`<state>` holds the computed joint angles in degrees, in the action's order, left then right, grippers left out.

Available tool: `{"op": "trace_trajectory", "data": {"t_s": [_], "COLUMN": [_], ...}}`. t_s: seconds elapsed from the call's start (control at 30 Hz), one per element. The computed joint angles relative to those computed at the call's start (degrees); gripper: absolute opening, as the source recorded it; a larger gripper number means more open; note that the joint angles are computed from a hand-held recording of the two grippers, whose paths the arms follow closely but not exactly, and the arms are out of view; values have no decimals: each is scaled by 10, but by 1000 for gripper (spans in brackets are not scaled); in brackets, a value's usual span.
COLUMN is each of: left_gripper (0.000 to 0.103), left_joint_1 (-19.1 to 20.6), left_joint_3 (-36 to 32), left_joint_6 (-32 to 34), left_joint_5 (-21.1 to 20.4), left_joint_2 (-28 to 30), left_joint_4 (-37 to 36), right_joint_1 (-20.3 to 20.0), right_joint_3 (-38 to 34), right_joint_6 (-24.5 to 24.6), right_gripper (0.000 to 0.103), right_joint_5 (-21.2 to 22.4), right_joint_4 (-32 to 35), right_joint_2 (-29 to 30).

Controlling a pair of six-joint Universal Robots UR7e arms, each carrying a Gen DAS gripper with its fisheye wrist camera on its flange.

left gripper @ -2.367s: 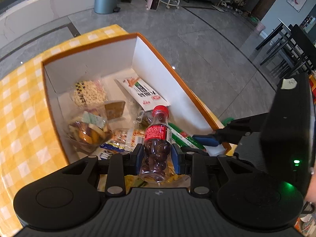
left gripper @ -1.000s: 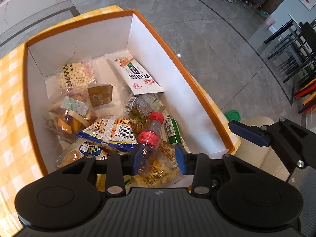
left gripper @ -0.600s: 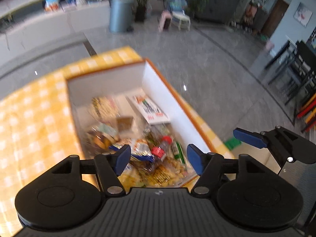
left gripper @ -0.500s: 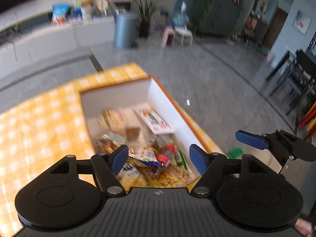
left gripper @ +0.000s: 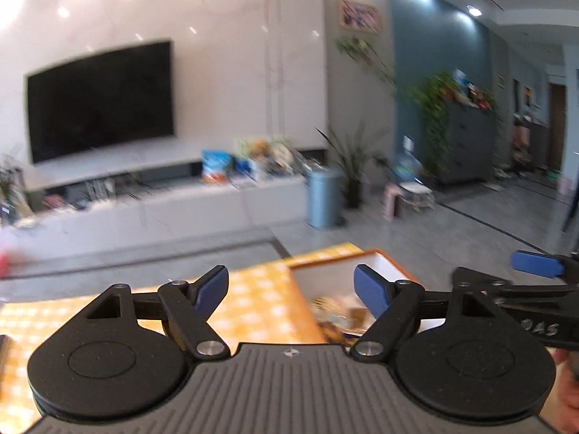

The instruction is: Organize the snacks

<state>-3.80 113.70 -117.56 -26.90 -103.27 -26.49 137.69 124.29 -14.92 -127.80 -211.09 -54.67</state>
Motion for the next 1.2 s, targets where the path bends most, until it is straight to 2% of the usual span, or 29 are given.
{"op": "trace_trajectory", "data": {"t_s": [0.1, 0.23, 0.4, 0.5, 0.7, 0.77, 0.9, 1.07, 1.13, 1.2], "left_gripper": [98, 102, 102, 102, 102, 102, 102, 102, 102, 102], "left_joint_1": [-24, -37, -41, -18, 4, 1, 5, 7, 11, 17], "left_joint_3": [1, 13, 38, 53, 85, 100, 120, 135, 138, 141], "left_joint_6": [-83, -104, -97, -72, -22, -18, -6, 2, 9, 16], "left_joint_5": [-22, -51, -95, -100, -115, -129, -139, -145, -147, -146], "left_joint_2": [23, 36, 1, -16, -39, -49, -62, -72, -74, -74], "left_joint_4": [84, 109, 64, 24, -30, -37, -55, -66, -77, -92], "right_joint_1": [13, 29, 38, 37, 28, 17, 4, -9, -17, -25], "right_joint_3": [14, 27, 46, 54, 59, 66, 66, 58, 64, 71], "right_joint_6": [18, 27, 35, 36, 1, -7, 50, 77, 100, 102], "right_gripper": [92, 96, 97, 97, 97, 98, 98, 100, 100, 100], "right_joint_5": [5, 4, -9, -20, -38, -34, -43, -79, -72, -56], "right_joint_4": [-26, -42, -68, -72, -100, -117, -97, -83, -78, -95], "right_joint_2": [5, 14, 36, 49, 91, 101, 104, 120, 115, 114]}}
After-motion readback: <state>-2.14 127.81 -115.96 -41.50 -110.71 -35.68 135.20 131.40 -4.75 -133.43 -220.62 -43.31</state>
